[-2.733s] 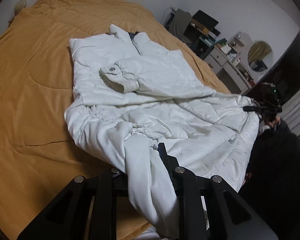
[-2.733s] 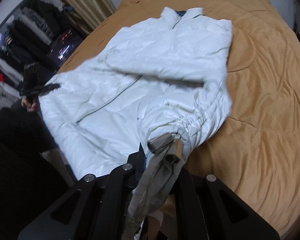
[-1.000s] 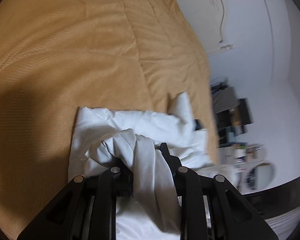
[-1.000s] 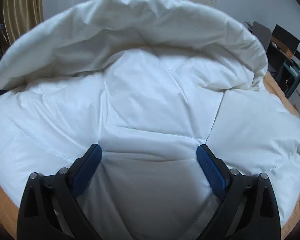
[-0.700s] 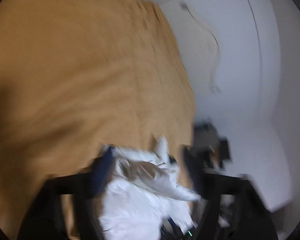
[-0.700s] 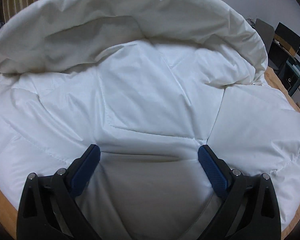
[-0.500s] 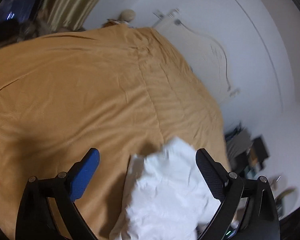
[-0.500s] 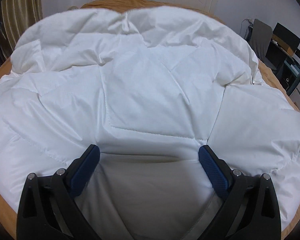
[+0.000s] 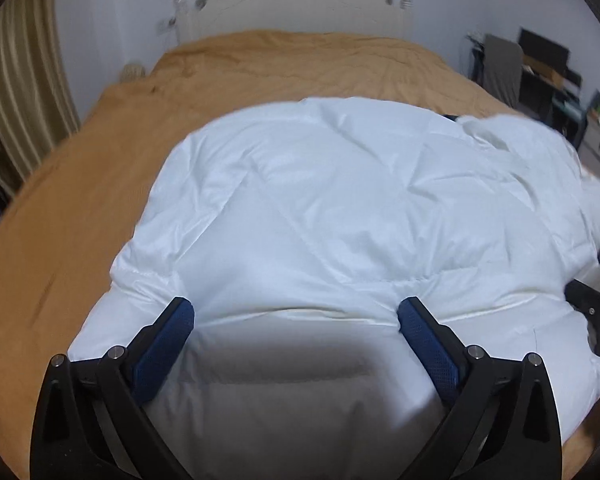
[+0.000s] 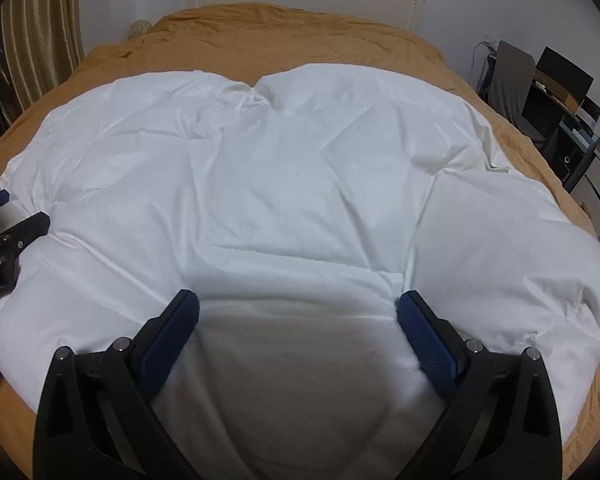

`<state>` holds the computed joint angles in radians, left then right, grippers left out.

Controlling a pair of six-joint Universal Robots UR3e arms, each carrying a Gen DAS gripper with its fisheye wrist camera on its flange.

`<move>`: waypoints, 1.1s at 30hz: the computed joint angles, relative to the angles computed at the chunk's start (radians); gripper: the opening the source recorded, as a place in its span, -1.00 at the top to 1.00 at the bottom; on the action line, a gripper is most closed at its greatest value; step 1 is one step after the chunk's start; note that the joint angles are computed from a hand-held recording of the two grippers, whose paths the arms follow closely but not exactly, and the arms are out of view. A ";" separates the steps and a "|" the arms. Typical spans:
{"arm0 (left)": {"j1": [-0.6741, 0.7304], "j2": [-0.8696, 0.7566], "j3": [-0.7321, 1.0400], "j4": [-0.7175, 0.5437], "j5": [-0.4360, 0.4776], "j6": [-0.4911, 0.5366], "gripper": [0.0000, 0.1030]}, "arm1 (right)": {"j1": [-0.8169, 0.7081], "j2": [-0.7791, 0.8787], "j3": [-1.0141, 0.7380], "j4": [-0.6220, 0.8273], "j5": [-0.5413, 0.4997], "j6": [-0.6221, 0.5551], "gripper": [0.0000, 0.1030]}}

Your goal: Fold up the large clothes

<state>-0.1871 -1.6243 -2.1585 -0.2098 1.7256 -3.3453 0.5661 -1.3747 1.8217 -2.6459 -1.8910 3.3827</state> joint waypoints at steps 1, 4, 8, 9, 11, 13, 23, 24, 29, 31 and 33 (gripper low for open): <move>0.021 0.014 -0.013 -0.005 -0.018 -0.002 -1.00 | -0.025 -0.034 0.033 -0.009 0.009 -0.009 -0.94; 0.059 0.050 -0.067 0.016 -0.027 0.022 -1.00 | -0.110 -0.137 0.140 -0.038 0.017 -0.044 -0.93; 0.105 0.067 -0.106 0.037 -0.053 0.019 -1.00 | -0.290 -0.276 0.287 -0.050 0.090 -0.077 -0.93; 0.099 0.091 -0.117 0.025 -0.046 0.010 -1.00 | -0.334 -0.304 0.311 -0.048 0.104 -0.070 -0.93; 0.120 0.124 -0.145 0.022 -0.046 0.011 -1.00 | -0.424 -0.368 0.354 -0.035 0.151 -0.042 -0.93; 0.098 0.149 -0.100 -0.057 -0.010 -0.023 -1.00 | -0.458 -0.398 0.329 0.021 0.193 -0.050 -0.91; -0.118 -0.134 0.512 -0.333 0.175 -0.008 -0.98 | -0.133 -0.003 -0.288 0.245 0.042 -0.070 -0.92; -0.135 -0.222 0.613 -0.396 0.221 -0.010 -0.98 | -0.116 0.063 -0.357 0.269 0.027 -0.069 -0.92; -0.039 -0.357 0.625 -0.435 0.143 -0.065 -1.00 | -0.203 0.202 -0.399 0.302 0.114 -0.041 -0.92; 0.024 -0.301 0.537 -0.389 0.117 -0.092 -1.00 | -0.251 0.158 -0.333 0.262 0.138 -0.037 -0.92; 0.091 -0.250 0.462 -0.371 0.093 -0.097 -1.00 | -0.274 0.126 -0.284 0.240 0.072 -0.055 -0.92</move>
